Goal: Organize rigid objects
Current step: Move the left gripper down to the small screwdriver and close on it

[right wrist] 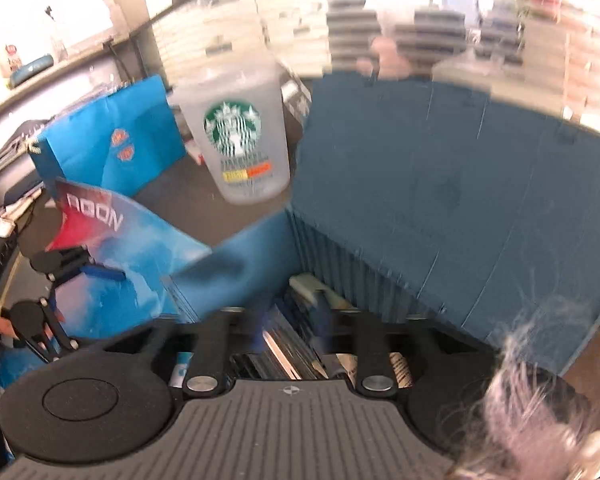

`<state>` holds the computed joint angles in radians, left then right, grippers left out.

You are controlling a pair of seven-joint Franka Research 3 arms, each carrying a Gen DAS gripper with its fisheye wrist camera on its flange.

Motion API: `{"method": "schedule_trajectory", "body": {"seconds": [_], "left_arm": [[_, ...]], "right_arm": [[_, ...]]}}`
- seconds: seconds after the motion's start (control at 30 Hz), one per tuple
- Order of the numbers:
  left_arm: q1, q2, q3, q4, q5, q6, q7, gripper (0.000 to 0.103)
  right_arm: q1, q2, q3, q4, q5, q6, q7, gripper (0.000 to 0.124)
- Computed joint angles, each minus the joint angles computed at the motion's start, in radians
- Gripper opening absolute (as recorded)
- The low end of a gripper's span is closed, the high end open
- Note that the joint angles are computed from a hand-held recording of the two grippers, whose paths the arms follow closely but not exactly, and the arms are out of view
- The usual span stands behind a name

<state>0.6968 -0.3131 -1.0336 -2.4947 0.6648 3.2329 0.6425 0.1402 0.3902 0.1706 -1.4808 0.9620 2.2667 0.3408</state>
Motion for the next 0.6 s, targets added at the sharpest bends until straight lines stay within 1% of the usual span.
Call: {"method": "schedule_trajectory", "body": {"seconds": [0.03,0.07,0.1,0.13,0.2,0.3,0.4,0.5,0.6], "left_arm": [[0.001,0.000,-0.001,0.000,-0.001,0.000,0.000,0.103],[0.001,0.000,-0.002,0.000,-0.001,0.000,0.000,0.103],[0.001,0.000,-0.002,0.000,-0.001,0.000,0.001,0.103],[0.001,0.000,-0.002,0.000,-0.002,0.000,0.001,0.103],[0.002,-0.001,-0.002,0.000,-0.003,0.001,0.002,0.103],[0.002,-0.001,-0.003,-0.001,-0.005,0.001,0.003,0.103],[0.000,0.000,0.000,-0.003,-0.008,0.006,0.004,0.103],[-0.018,0.013,0.023,-0.012,-0.022,0.041,0.027,0.103],[-0.006,-0.004,0.008,-0.022,-0.051,0.113,0.065,0.103]], "right_arm": [[-0.015,-0.034,0.014,-0.045,0.055,0.016,-0.043,0.072],[-0.026,-0.068,0.022,-0.088,0.112,0.030,-0.087,0.081],[-0.038,-0.109,0.028,-0.141,0.191,0.039,-0.147,0.092],[-0.052,-0.151,0.027,-0.194,0.276,0.022,-0.211,0.095],[-0.065,-0.222,0.009,-0.284,0.389,-0.034,-0.298,0.103],[-0.060,-0.321,-0.032,-0.422,0.481,-0.099,-0.388,0.103],[-0.034,-0.390,-0.075,-0.537,0.520,-0.117,-0.444,0.103],[-0.004,-0.432,-0.117,-0.635,0.554,-0.115,-0.454,0.103],[0.015,-0.451,-0.152,-0.710,0.605,-0.106,-0.439,0.103]]}}
